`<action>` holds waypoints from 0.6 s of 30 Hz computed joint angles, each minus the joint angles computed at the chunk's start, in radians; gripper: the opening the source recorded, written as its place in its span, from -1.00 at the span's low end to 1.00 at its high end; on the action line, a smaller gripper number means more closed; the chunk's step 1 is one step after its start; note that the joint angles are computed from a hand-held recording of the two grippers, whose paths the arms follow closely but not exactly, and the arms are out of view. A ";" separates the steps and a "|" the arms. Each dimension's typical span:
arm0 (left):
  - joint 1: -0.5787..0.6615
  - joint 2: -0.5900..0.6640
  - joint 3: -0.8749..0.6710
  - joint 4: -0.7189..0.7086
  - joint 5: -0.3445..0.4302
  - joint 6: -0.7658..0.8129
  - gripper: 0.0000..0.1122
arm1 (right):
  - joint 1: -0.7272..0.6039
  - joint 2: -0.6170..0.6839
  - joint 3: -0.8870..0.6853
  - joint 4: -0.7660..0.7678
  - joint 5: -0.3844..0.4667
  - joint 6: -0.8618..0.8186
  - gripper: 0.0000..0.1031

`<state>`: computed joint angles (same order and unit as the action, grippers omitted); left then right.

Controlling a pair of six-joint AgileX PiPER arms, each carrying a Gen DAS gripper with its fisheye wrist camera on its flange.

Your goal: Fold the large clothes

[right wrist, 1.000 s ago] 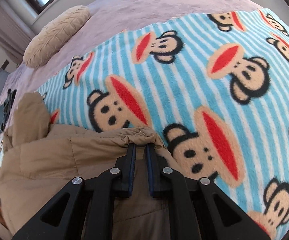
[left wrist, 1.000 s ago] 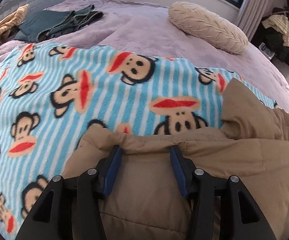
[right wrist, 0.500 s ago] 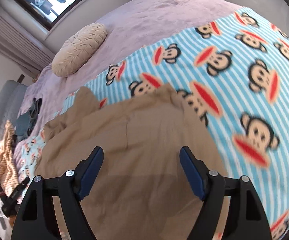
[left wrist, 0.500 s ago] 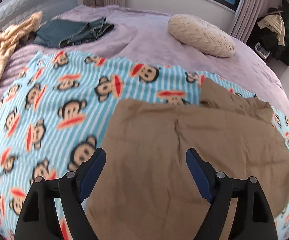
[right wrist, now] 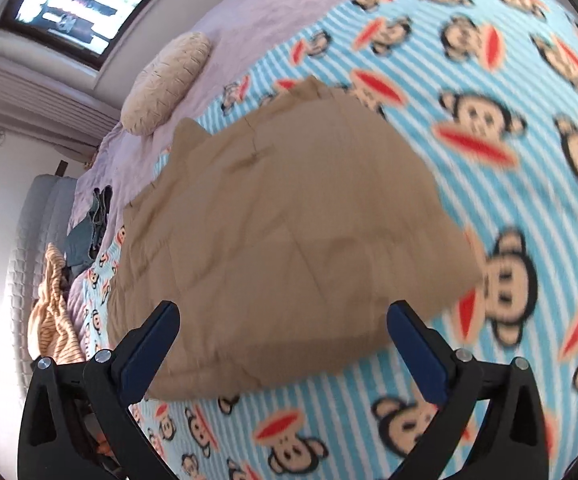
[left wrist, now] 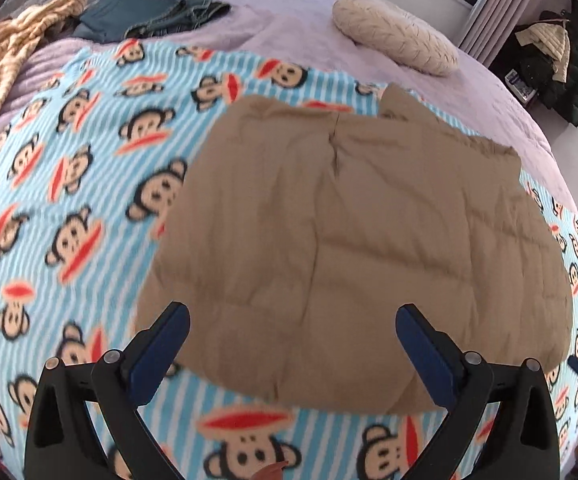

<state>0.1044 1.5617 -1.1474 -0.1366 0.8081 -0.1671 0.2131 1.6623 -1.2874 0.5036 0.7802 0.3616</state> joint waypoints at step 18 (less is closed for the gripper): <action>0.317 0.029 0.286 -0.628 -0.048 0.411 0.84 | -0.065 0.102 0.311 0.915 -0.132 -0.608 1.00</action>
<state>0.4214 1.5911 -0.8614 -0.7645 0.7601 0.2439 0.1484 1.7645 -0.9767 1.4189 0.6484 -0.2463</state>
